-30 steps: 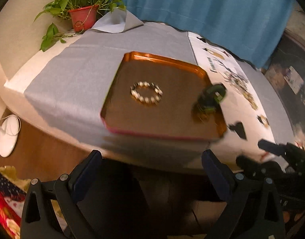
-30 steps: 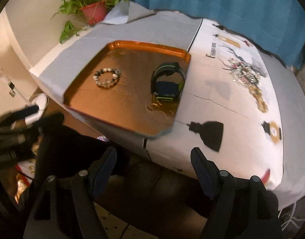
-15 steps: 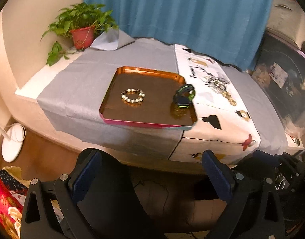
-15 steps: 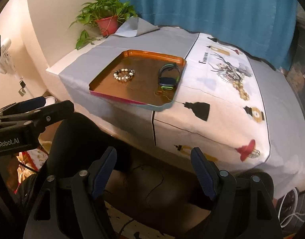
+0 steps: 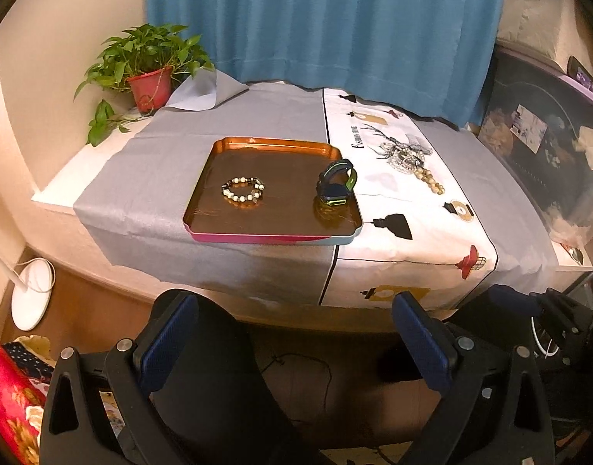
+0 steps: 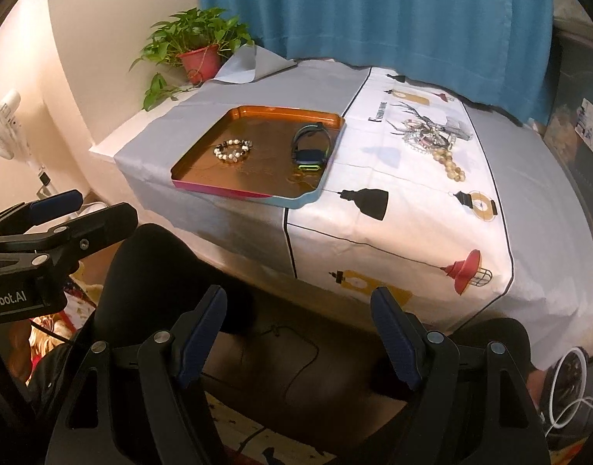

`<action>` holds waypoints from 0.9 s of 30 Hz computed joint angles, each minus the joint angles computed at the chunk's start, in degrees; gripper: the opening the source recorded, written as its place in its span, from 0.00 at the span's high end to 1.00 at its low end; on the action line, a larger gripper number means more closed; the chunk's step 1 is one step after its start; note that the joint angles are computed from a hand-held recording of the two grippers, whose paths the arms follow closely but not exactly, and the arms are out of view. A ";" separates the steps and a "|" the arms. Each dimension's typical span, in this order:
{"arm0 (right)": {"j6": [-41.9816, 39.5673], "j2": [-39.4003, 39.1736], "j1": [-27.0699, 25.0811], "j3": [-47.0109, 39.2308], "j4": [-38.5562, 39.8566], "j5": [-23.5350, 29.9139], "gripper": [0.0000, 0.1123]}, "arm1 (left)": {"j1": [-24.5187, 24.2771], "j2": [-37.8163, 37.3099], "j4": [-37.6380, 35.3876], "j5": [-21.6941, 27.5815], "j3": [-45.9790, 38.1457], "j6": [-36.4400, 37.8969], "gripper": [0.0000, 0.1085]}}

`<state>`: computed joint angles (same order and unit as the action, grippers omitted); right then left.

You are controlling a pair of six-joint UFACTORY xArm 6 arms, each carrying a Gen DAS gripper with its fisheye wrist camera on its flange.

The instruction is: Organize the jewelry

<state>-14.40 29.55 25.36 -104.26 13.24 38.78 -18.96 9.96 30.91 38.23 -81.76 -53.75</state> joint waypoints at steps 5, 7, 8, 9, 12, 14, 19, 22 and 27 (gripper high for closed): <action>0.46 0.13 -0.23 0.13 -0.07 0.43 0.31 | -0.18 0.64 -0.67 0.01 -0.30 0.47 0.09; 0.56 0.38 -0.35 -0.08 -0.01 0.73 0.31 | -0.23 0.90 -0.90 0.05 -0.44 0.71 0.09; 0.78 0.66 -0.42 -0.42 -0.19 1.05 0.31 | -0.25 1.14 -1.13 0.17 -0.64 0.96 0.09; 0.81 0.85 -0.49 -0.60 -0.20 1.26 0.31 | -0.25 1.35 -1.37 0.23 -0.78 1.21 0.09; 0.93 1.47 -0.56 -1.19 -0.26 1.90 0.31 | -0.26 1.72 -1.88 0.24 -0.91 1.53 0.09; 1.11 1.76 -0.56 -1.38 -0.39 2.20 0.31 | -0.24 2.01 -2.12 0.27 -1.05 1.57 0.09; 1.76 2.82 -0.83 -2.47 -0.60 3.21 0.31 | -0.07 2.48 -2.63 0.21 -1.12 1.69 0.09; 1.97 3.41 -1.04 -3.07 -0.60 3.62 0.31 | 0.03 2.87 -2.95 0.43 -1.46 1.97 0.09; 2.47 4.70 -1.19 -4.54 -0.64 4.54 0.31 | 0.22 4.03 -4.30 0.99 -2.44 3.01 0.09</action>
